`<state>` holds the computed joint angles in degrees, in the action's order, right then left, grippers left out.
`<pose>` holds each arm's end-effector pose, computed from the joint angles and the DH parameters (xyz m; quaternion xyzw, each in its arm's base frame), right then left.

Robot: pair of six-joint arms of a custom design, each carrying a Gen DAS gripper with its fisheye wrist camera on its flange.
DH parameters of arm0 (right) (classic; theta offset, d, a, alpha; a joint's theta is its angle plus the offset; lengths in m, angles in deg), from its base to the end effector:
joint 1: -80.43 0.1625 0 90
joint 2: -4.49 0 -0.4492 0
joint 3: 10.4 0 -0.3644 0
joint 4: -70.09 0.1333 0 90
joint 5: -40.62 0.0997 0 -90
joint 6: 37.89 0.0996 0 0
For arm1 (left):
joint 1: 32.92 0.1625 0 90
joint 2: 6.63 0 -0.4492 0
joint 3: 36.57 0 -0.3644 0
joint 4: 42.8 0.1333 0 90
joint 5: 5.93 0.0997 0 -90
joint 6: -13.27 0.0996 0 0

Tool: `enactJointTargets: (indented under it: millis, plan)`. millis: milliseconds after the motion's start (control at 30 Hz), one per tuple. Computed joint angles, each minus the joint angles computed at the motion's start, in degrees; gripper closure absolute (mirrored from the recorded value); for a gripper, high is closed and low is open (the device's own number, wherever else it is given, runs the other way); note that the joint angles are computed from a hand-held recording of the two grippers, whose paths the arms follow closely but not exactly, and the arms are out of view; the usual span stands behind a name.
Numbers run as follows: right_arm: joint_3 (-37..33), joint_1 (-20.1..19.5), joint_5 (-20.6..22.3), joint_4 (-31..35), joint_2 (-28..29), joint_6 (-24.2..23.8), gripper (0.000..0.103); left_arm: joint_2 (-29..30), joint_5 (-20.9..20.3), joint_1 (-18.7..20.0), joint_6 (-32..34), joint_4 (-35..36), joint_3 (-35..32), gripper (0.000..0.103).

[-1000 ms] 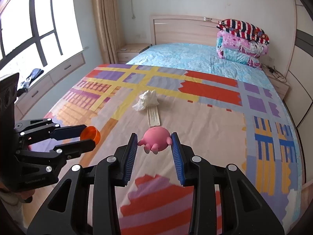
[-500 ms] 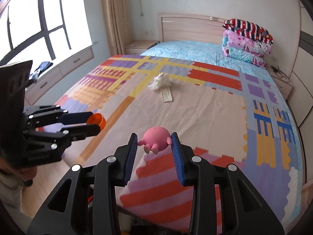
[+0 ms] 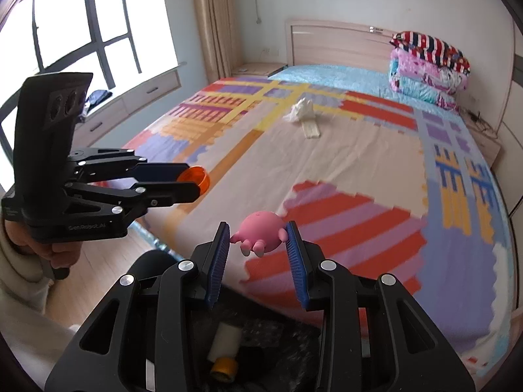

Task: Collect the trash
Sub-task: 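Carry the cap and pink toy into the bin and open both tools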

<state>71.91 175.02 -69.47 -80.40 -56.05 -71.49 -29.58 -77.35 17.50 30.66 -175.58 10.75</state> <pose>0.1544 -0.6855 0.4079 0.2493 -0.8968 0.2748 0.2411 -0.4271 -0.7757 0.1292 0.4419 0.8686 -0.1856 0.1260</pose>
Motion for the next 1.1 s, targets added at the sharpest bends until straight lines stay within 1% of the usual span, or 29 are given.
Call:
enactJointTargets:
  millis: [167, 367, 533, 633, 767, 1100]
  plan:
    - [4.3, -0.4, 0.8, 0.3, -2.2, 1.1, 0.068, -2.8, -1.8, -0.3, -0.2, -1.9, 6.6, 0.074]
    - [9.0, -1.0, -0.1, 1.1, -4.0, 2.3, 0.068, -4.5, -1.9, -0.7, 0.2, -2.2, 12.3, 0.074]
    - [11.8, -2.2, -0.5, 1.4, -4.6, 4.1, 0.068, -4.6, -2.4, -0.4, -0.7, -0.8, 14.6, 0.074]
    - [13.0, -3.0, -0.8, 2.1, -4.7, 5.2, 0.068, -4.5, -2.0, -0.1, -2.4, 0.5, 15.6, 0.074]
    - [14.3, -3.7, -1.6, 2.0, -4.5, 5.9, 0.068, -4.7, -3.7, 0.6, -5.4, 0.6, 17.5, 0.074]
    - [16.6, -5.4, -2.5, 4.0, -4.2, 8.8, 0.068, -3.6, -3.5, 1.7, -9.6, 3.4, 18.8, 0.074]
